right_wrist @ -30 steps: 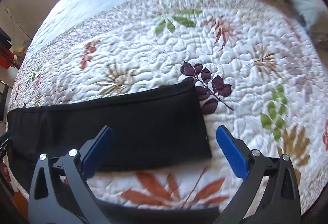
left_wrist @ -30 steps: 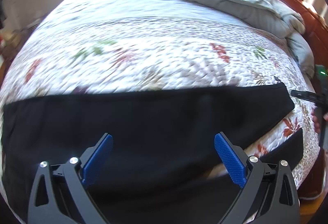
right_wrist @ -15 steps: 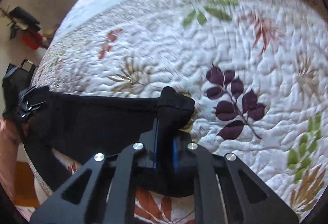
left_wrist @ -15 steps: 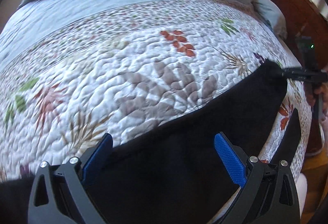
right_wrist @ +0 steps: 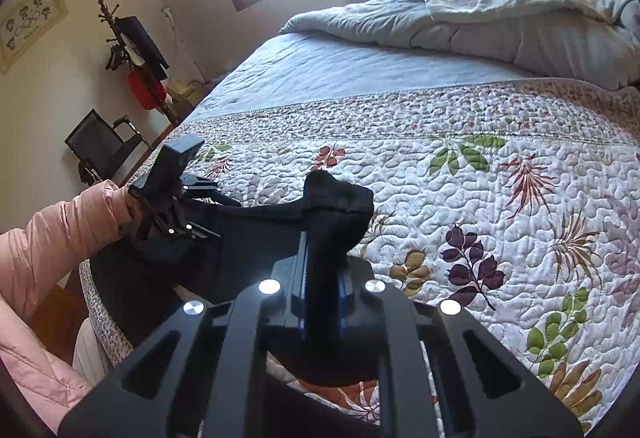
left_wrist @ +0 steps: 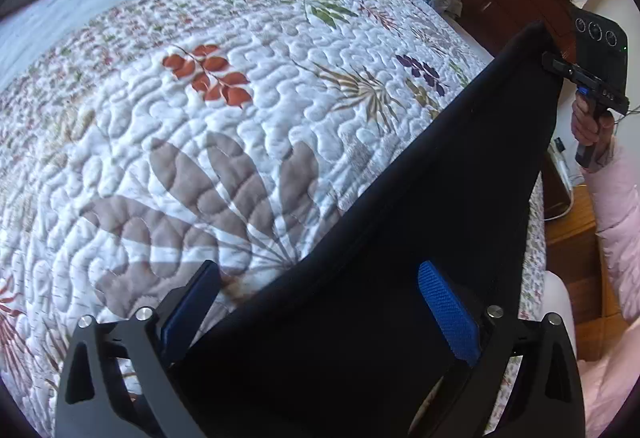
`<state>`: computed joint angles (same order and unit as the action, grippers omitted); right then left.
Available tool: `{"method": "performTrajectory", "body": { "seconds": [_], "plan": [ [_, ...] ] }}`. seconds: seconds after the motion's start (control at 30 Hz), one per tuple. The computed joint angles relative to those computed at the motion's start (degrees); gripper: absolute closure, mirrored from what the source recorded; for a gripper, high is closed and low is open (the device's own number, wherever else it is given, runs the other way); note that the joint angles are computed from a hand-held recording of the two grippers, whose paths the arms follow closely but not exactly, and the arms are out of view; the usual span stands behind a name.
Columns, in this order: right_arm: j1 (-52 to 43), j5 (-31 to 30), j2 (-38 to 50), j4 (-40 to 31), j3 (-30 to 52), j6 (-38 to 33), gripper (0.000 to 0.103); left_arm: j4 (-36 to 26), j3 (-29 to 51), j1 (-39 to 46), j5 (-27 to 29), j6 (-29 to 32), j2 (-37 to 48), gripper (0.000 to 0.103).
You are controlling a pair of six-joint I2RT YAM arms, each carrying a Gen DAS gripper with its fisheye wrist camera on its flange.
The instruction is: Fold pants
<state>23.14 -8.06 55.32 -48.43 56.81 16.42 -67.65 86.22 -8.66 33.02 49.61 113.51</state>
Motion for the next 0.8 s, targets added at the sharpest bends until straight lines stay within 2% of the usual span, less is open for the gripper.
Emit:
{"method": "performTrajectory", "body": {
  "seconds": [0.03, 0.07, 0.1, 0.13, 0.17, 0.2, 0.27, 0.37, 0.47, 0.53, 0.63, 0.7, 0.73, 0.8],
  "plan": [
    [0.0, 0.2, -0.3, 0.1, -0.3, 0.2, 0.094, -1.3, 0.5, 0.2, -0.1, 0.7, 0.5, 0.01],
    [-0.1, 0.1, -0.8, 0.3, -0.6, 0.4, 0.093, -2.1, 0.6, 0.4, -0.9, 1.3, 0.6, 0.028],
    [0.0, 0.2, -1.1, 0.5, -0.9, 0.6, 0.093, -1.6, -0.1, 0.5, -2.4, 1.6, 0.0, 0.04],
    [0.2, 0.5, -1.6, 0.6, -1.4, 0.9, 0.094, -1.2, -0.8, 1.1, -3.3, 2.2, -0.6, 0.07],
    [0.6, 1.1, -1.8, 0.9, -1.9, 1.2, 0.094, -2.0, -0.5, 1.8, -3.3, 2.8, -0.4, 0.091],
    [0.9, 1.8, -2.1, 1.4, -2.6, 1.7, 0.094, -3.6, 0.0, 3.0, -1.8, 2.9, -0.2, 0.093],
    [1.2, 3.3, -3.2, 2.8, -4.4, 3.3, 0.094, -1.2, -2.7, 4.5, -0.6, 1.8, -4.2, 0.096],
    [1.7, 6.0, -6.2, 4.3, -7.6, 6.0, 0.094, 6.4, -11.7, 5.7, -0.1, -3.1, -17.3, 0.096],
    [5.0, 11.2, -10.3, 4.2, -11.2, 8.8, 0.093, 14.5, -24.9, 3.5, -5.6, -9.4, -37.6, 0.096],
    [9.1, 15.5, -12.5, 3.5, -13.4, 10.9, 0.092, 18.4, -33.6, -1.6, -13.7, -14.5, -51.6, 0.096],
    [17.6, 23.5, -15.4, 0.7, -16.9, 16.6, 0.09, 20.9, -45.8, -16.6, -31.7, -21.0, -71.7, 0.096],
    [24.3, 28.4, -17.4, -1.4, -19.1, 22.2, 0.089, 20.1, -50.5, -26.9, -42.6, -26.2, -79.0, 0.096],
    [28.6, 31.7, -17.9, -3.0, -19.8, 25.9, 0.086, 18.7, -52.1, -31.8, -46.6, -29.6, -81.8, 0.096],
    [39.8, 39.8, -17.1, -9.0, -20.0, 36.0, 0.076, 14.8, -54.1, -39.3, -51.6, -36.6, -85.6, 0.096]
  ]
}}
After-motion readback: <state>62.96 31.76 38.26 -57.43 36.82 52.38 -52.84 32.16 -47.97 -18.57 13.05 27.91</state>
